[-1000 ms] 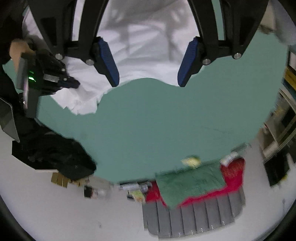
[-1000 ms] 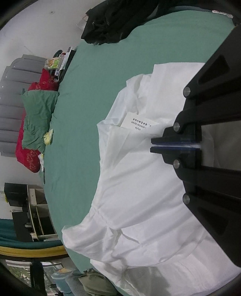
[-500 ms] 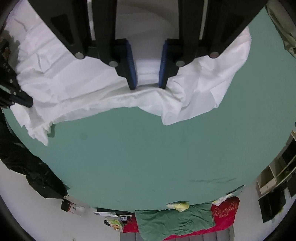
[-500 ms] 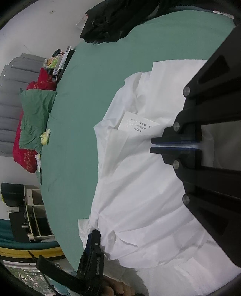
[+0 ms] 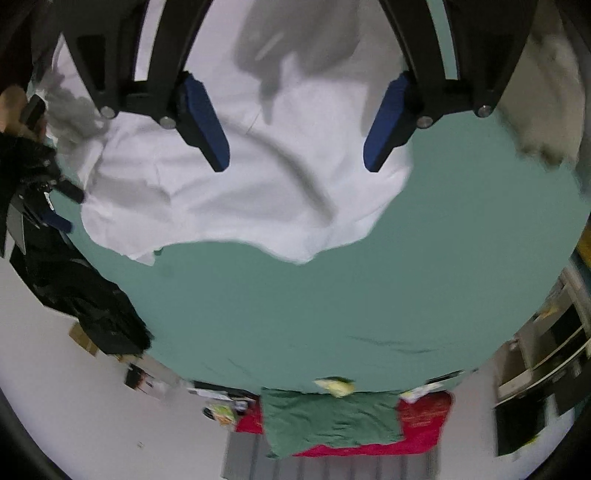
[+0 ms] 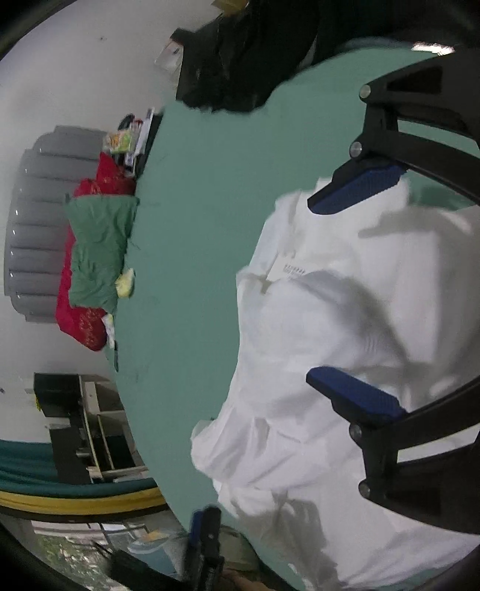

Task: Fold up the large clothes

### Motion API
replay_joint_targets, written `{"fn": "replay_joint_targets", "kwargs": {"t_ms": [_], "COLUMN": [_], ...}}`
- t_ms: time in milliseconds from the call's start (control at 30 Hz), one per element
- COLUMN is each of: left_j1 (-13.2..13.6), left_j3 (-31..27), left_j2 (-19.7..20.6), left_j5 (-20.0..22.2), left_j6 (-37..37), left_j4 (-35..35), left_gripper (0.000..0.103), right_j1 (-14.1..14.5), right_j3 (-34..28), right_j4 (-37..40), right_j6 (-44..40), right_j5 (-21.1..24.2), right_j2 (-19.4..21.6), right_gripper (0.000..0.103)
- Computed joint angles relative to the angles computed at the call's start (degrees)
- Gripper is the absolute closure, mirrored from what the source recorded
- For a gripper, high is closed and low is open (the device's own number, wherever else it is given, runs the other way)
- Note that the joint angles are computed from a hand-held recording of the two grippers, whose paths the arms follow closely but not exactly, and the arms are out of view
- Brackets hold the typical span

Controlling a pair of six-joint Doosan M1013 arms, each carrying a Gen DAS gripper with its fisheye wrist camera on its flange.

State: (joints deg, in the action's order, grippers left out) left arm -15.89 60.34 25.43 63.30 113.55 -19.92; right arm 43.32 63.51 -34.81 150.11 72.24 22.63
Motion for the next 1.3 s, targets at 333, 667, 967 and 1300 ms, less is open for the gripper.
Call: {"fn": "replay_joint_targets", "kwargs": {"t_ms": [333, 667, 967, 1300], "left_j1": [6.0, 7.5, 7.9, 12.6], "left_j3": [15.7, 22.8, 26.4, 28.6], "left_j2": [-8.9, -12.2, -15.9, -20.4], "left_j5": [-2.9, 0.1, 0.9, 3.9], "left_j6": [-3.2, -4.0, -1.2, 1.3], "left_j4": [5.2, 7.0, 6.2, -4.0], "left_gripper": [0.012, 0.012, 0.091, 0.098], "right_j1": [4.6, 9.2, 12.0, 16.8], "right_j3": [13.4, 15.8, 17.9, 16.1], "right_j4": [9.9, 11.7, 6.2, -3.7], "right_j6": [20.8, 23.5, 34.5, 44.8], "right_j5": [4.2, 2.6, -4.1, -3.6], "right_j2": [-9.8, -10.7, -13.5, -15.0], "right_gripper": [0.019, 0.053, 0.099, 0.099]}}
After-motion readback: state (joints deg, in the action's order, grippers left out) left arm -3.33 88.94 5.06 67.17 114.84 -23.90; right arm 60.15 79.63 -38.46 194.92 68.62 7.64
